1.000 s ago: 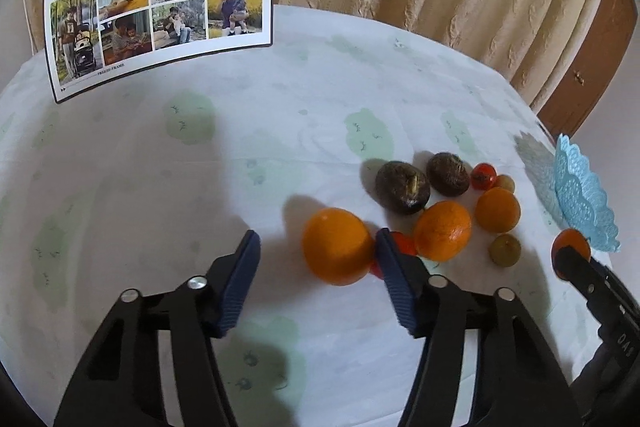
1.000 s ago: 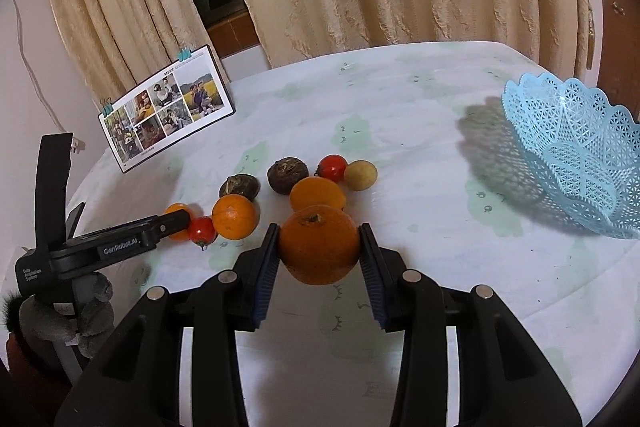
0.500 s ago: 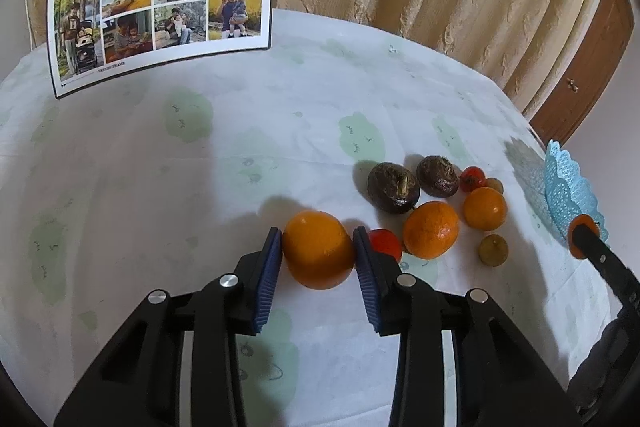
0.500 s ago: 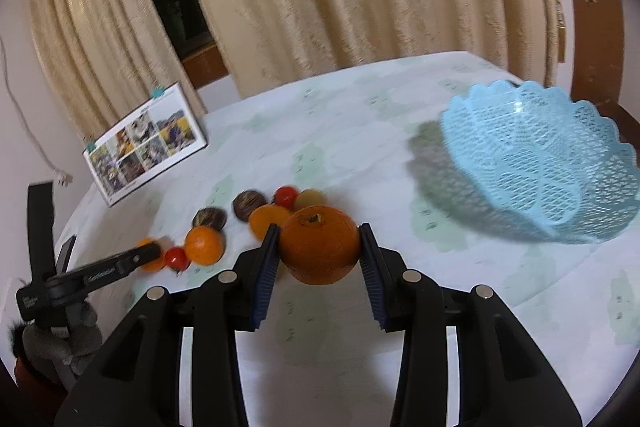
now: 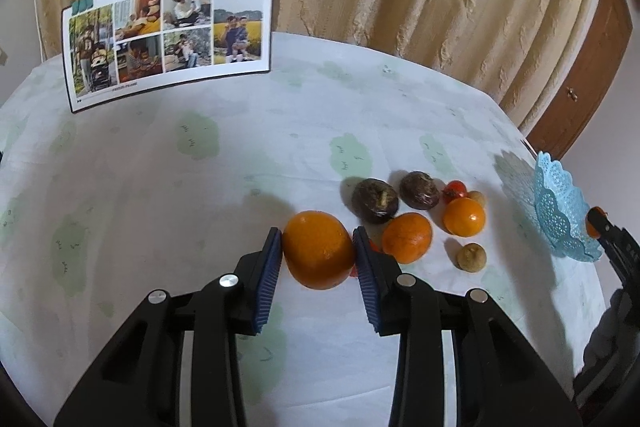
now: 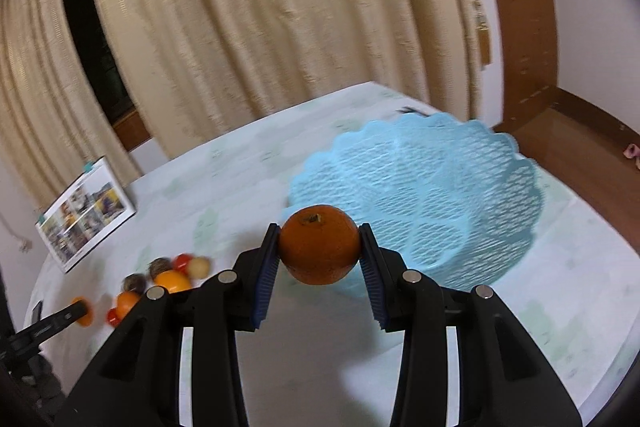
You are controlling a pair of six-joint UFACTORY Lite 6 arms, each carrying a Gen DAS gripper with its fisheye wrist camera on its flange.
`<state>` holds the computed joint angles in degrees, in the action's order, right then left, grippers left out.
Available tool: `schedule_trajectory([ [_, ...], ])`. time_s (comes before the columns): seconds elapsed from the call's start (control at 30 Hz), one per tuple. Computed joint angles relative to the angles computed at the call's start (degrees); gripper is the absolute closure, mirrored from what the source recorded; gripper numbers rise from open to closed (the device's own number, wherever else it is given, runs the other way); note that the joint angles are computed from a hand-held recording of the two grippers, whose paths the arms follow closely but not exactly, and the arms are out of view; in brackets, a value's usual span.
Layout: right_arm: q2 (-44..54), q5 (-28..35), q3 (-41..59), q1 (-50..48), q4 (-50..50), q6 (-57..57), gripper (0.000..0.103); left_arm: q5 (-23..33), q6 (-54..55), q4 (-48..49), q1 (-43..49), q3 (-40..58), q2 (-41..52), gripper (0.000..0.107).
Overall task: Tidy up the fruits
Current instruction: 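Carry the orange into the blue basket and open the right gripper while the left gripper holds its orange, then lower the held orange into the blue basket and open the left gripper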
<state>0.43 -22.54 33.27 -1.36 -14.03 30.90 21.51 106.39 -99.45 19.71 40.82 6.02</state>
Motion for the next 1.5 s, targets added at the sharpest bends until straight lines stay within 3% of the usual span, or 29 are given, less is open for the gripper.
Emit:
schedule_trajectory([
  [0.13,3.04,-1.08,0.96,-4.57,-2.38,1.47,0.061,-1.61,-1.2,-0.04,-3.2,-1.15,-2.64,0.07],
  [0.2,3.52,-2.61,0.46,-6.6,-3.69,2.58,0.046,-2.42,-2.31,0.31,-4.91,-1.63,-4.19,0.07],
  [0.23,3.27,-3.41,-0.09,-7.53,-4.07,2.87,0.044,-3.01,-2.71,0.22,-6.08,-1.9,-5.05,0.07],
  [0.43,1.66,-6.75,-3.0,-9.96,2.8,-5.3,0.044,-7.59,-7.59,1.15,-16.2,-1.28,-8.24,0.07],
  [0.6,0.92,-13.57,-6.93,-9.31,18.95,-19.17,0.044,-11.63,-15.04,4.78,-26.8,2.85,-6.46,0.07],
  [0.83,1.75,-17.26,-8.93,-14.22,15.66,-12.72,0.043,-15.79,-28.43,14.11,-40.7,14.22,3.44,0.07],
  [1.13,0.77,-17.45,-10.21,-18.1,10.97,-6.54,0.043,-15.41,-59.53,42.26,-51.47,32.5,19.38,0.07],
  [1.3,0.76,-16.92,-10.12,-18.56,9.75,-5.09,0.039,-15.82,-77.86,59.47,-54.97,37.76,23.15,0.069],
  [1.37,0.9,-16.95,-10.03,-18.64,9.61,-4.57,0.037,-16.32,-78.67,60.04,-55.22,38.77,23.95,0.061],
  [1.43,0.85,-16.92,-10.05,-18.79,9.43,-4.15,0.036,-17.22,-77.12,58.33,-54.95,38.15,23.42,0.034],
  [1.5,0.75,-16.98,-10.16,-18.74,9.41,-4.08,0.036,-18.55,-73.27,54.35,-54.11,36.91,22.33,0.03],
])
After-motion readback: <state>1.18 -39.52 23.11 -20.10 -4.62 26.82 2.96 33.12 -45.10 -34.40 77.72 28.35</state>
